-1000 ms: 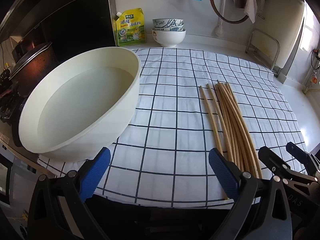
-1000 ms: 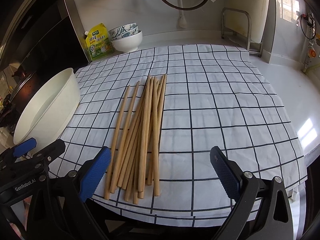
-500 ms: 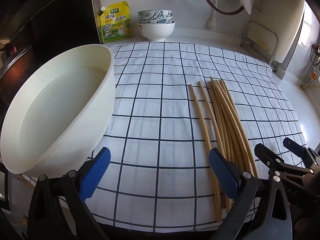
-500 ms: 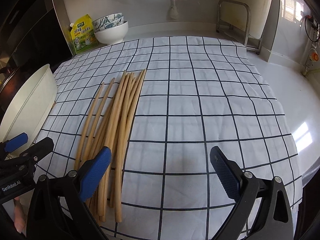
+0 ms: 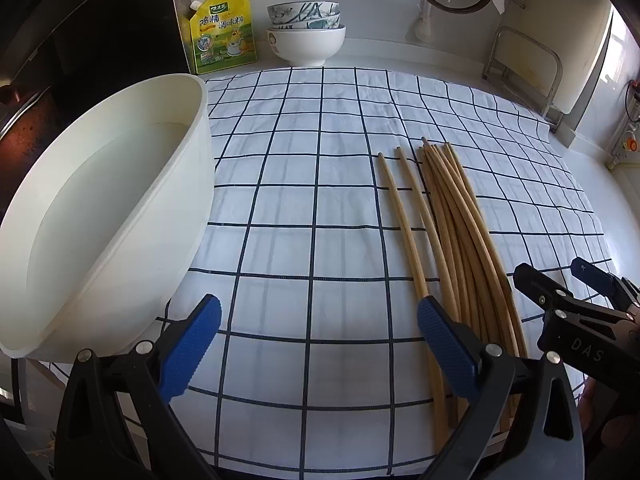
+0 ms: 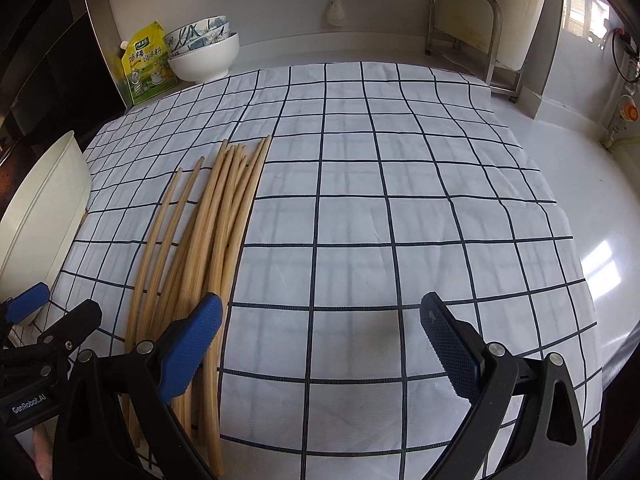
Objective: Organize utensils
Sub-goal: 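Move the left tool toward the chopstick bundle while the right tool follows alongside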
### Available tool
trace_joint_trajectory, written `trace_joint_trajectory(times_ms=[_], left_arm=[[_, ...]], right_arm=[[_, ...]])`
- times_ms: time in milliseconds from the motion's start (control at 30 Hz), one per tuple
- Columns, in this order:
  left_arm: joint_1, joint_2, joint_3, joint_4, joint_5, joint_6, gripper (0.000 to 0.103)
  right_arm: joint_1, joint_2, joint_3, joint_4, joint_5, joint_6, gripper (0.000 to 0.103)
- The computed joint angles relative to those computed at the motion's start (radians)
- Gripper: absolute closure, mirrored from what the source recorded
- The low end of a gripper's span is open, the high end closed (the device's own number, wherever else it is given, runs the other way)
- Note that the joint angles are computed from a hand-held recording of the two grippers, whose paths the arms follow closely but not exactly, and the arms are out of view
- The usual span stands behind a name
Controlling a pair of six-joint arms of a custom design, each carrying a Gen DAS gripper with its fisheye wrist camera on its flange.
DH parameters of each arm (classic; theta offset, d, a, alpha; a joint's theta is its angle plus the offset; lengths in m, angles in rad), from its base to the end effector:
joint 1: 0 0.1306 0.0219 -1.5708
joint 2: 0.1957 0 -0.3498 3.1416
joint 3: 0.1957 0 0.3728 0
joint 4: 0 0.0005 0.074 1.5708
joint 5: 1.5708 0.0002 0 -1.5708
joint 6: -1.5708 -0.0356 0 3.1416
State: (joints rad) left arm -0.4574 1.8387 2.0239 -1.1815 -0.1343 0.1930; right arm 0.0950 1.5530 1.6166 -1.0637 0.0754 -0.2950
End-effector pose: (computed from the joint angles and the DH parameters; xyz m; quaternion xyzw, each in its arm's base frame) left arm 0.5438 -0.2629 0.4203 0.1073 0.9510 -0.0293 0.2884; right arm 0.5128 0.0457 0.4063 0.1063 0.9530 0.0190 0.2830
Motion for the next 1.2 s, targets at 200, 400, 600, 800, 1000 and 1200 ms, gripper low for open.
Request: trace_joint_trajectory(times_ms=[200, 400, 600, 800, 1000, 1200], left_arm=[[0.001, 0.004, 0.005, -0.002, -0.002, 0.004, 0.006], [0.004, 0.012, 0.011, -0.011, -0.002, 0.008, 0.006], [0.003, 0.015, 0.016, -0.012, -0.004, 0.009, 0.006], [0.003, 0.017, 0.019, -0.015, -0.002, 0.01, 0.006], [-0.002, 0.017, 0.019, -0.012, 0.005, 0.012, 0.006], [-0.01, 0.033, 0.037, -0.017, 0.018, 0.013, 0.006]], right_arm=[[0.015, 0.019, 0.024, -0.013, 0.007, 0.027, 0.008], [0.03, 0.029, 0.037, -0.031, 0.037, 0.052, 0.009], [0.041, 0.036, 0.045, -0.045, 0.053, 0.072, 0.009], [0.056, 0.047, 0.058, -0.054, 0.116, 0.106, 0.009], [0.038, 0.033, 0.033, -0.053, 0.121, 0.104, 0.009], [0.013, 0.012, 0.008, -0.043, 0.121, 0.093, 0.009]])
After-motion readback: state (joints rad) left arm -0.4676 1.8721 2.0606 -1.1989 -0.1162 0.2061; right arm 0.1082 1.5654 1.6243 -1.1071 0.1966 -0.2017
